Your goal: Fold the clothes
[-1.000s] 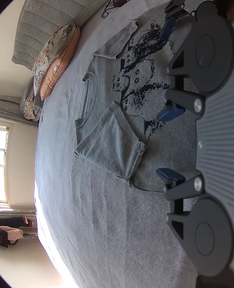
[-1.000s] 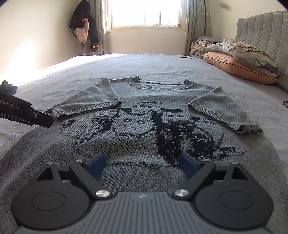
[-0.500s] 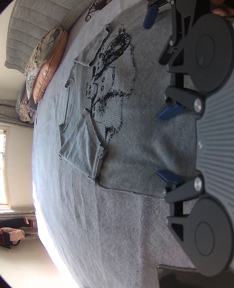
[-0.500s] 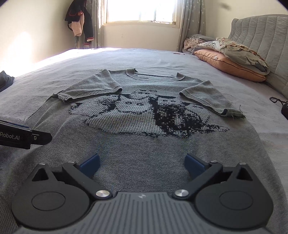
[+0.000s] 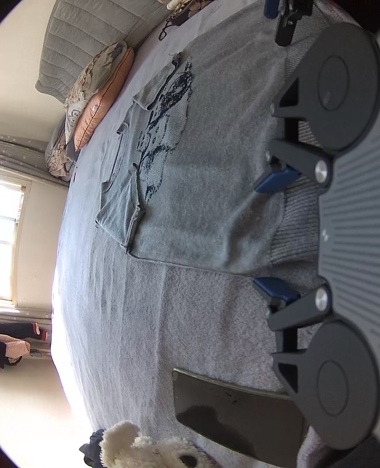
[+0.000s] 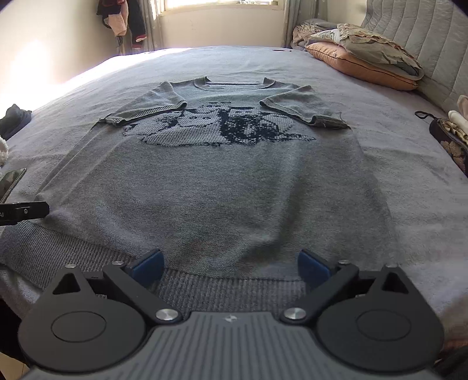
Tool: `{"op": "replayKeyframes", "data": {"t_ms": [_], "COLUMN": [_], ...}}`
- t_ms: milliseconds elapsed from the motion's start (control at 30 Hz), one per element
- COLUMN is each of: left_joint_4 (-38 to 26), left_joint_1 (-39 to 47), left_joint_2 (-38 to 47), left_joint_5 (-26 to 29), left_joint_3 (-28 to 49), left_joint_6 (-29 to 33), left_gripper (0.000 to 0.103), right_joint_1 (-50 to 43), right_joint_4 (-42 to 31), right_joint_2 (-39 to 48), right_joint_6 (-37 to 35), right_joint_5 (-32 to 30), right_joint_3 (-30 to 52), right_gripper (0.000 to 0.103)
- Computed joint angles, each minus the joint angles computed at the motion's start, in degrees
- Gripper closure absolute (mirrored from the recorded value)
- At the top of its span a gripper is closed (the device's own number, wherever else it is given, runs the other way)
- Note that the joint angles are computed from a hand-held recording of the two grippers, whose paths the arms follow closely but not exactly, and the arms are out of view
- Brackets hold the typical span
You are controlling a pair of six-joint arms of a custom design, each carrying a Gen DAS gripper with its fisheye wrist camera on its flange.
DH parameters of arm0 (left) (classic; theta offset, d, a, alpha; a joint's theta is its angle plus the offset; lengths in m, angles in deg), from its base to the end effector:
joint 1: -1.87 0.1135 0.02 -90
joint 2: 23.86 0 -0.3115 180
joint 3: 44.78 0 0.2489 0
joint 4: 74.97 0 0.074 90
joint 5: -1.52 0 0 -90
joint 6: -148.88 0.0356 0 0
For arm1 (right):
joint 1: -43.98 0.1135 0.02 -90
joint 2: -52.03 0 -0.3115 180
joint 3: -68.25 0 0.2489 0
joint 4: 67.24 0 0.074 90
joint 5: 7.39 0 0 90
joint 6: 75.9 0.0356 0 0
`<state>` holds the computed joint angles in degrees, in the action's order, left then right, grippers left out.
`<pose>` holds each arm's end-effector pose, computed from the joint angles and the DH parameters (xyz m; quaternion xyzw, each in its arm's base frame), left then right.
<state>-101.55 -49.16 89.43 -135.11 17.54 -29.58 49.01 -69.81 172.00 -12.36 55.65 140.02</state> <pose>0.2221 -0.2334 0.1101 -0.3336 0.8509 0.0428 0.4036 0.4054 0.0519 0.1159 -0.3239 0.8604 0.1551 0.3616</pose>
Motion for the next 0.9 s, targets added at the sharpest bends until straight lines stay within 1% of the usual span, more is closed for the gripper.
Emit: {"op": "replayKeyframes", "data": {"t_ms": [33, 67, 133, 167, 200, 267, 300, 367, 433, 500, 567, 633, 667, 733, 767, 800, 833, 867, 900], "left_joint_4": [0.81, 0.88, 0.11, -0.06, -0.15, 0.62, 0.95, 1.57, 2.01, 1.9, 2.29, 3.11, 3.4, 4.64, 6.18, 8.55, 10.7, 11.93, 13.45], "left_joint_1": [-1.17, -2.38, -4.17, -4.44, -4.68, -4.51, -4.33, -4.0, -3.88, -3.86, -3.5, -3.1, -3.01, -2.95, -2.97, -3.03, -3.1, -3.11, -3.25], "left_joint_2": [-1.14, -2.03, -3.07, -3.32, -3.56, -3.69, -3.66, -3.59, -3.19, -2.51, -2.22, -2.04, -1.93, -1.8, -1.94, -2.34, -2.7, -2.97, -3.34], "left_joint_5": [-0.97, -2.21, -4.26, -4.49, -4.62, -3.68, -3.15, -2.13, -1.89, -1.51, -0.93, -0.28, -0.07, 0.16, 0.26, 0.27, 0.26, 0.14, -0.23], "left_joint_3": [-1.68, -2.88, -4.18, -4.53, -4.88, -5.43, -5.66, -6.02, -5.48, -4.64, -4.67, -5.05, -5.13, -5.36, -5.99, -7.21, -8.34, -9.15, -10.15], "left_joint_6": [-2.81, -5.76, -10.21, -11.39, -12.54, -13.57, -13.86, -14.26, -12.27, -10.1, -9.7, -9.56, -9.36, -8.25, -7.78, -7.88, -8.07, -8.6, -9.25], "left_gripper": [0.038, 0.038, 0.039, 0.041, 0.046, 0.053, 0.058, 0.063, 0.063, 0.064, 0.066, 0.071, 0.075, 0.081, 0.089, 0.095, 0.095, 0.096, 0.096], "right_joint_1": [-2.29, -4.61, -9.17, -11.39, -12.74, -15.95, -16.68, -16.23, -15.14, -14.79, -14.73, -13.42, -12.9, -12.82, -12.95, -13.04, -13.11, -13.19, -13.47], "right_joint_4": [0.7, 1.4, -0.68, -1.93, -3.12, -5.31, -5.76, -5.55, -5.29, -7.56, -12.3, -13.89, -13.81, -15.47, -16.22, -15.16, -13.97, -12.8, -11.48], "right_joint_2": [-1.13, -2.19, -3.1, -3.4, -2.99, -0.94, -0.53, -0.45, -0.03, 0.54, 1.24, 1.75, 1.86, 2.47, 2.7, 2.38, 2.04, 1.71, 1.43], "right_joint_6": [1.3, 2.78, 6.29, 8.11, 9.97, 15.73, 16.25, 15.13, 14.13, 13.02, 9.59, 7.42, 7.17, 6.67, 6.51, 6.95, 7.42, 7.9, 8.8], "right_joint_5": [-2.1, -4.27, -8.2, -10.07, -9.97, -11.28, -12.22, -10.09, -7.22, -7.42, -8.09, -5.47, -4.43, -5.19, -5.87, -5.71, -5.49, -5.27, -5.85], "right_joint_3": [-0.7, -1.25, 0.05, 1.0, 2.18, 5.01, 5.53, 5.13, 5.05, 6.04, 7.77, 8.19, 7.97, 8.43, 8.64, 7.91, 7.11, 6.32, 5.63], "right_gripper": [0.015, 0.016, 0.018, 0.019, 0.023, 0.04, 0.046, 0.046, 0.046, 0.046, 0.046, 0.046, 0.046, 0.046, 0.046, 0.051, 0.068, 0.08, 0.094]}}
